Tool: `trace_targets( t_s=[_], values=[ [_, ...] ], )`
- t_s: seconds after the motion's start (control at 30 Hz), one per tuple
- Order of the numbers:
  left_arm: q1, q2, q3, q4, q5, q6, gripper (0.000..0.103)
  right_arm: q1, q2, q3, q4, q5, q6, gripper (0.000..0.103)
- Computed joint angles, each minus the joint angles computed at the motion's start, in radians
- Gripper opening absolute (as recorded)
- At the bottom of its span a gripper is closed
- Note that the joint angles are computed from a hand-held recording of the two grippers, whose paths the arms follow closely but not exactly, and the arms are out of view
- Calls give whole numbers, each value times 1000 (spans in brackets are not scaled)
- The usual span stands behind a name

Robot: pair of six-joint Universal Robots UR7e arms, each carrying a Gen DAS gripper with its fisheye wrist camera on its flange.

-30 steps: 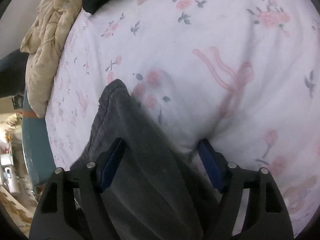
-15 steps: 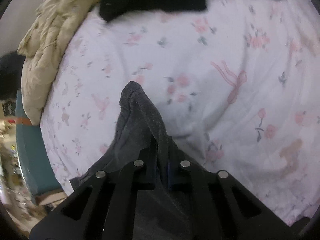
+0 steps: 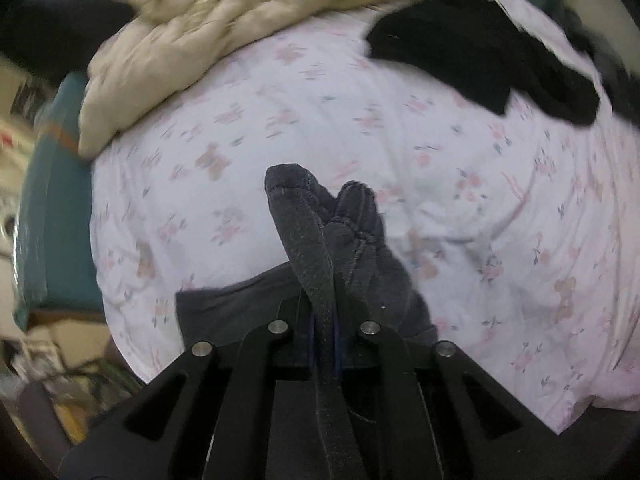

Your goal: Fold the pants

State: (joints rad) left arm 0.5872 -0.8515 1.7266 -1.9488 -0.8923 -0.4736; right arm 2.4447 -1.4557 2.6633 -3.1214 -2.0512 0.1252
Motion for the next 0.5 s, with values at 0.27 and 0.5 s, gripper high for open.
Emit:
trace_targets(
  t_s=[0.27, 0.5],
  values=[
    [160, -246, 211, -179, -26, 23, 4, -25, 167, -102, 51, 130, -106, 5],
    [322, -275, 339, -417, -81, 76, 8, -78, 330, -186, 128, 185, -143, 5]
  ],
)
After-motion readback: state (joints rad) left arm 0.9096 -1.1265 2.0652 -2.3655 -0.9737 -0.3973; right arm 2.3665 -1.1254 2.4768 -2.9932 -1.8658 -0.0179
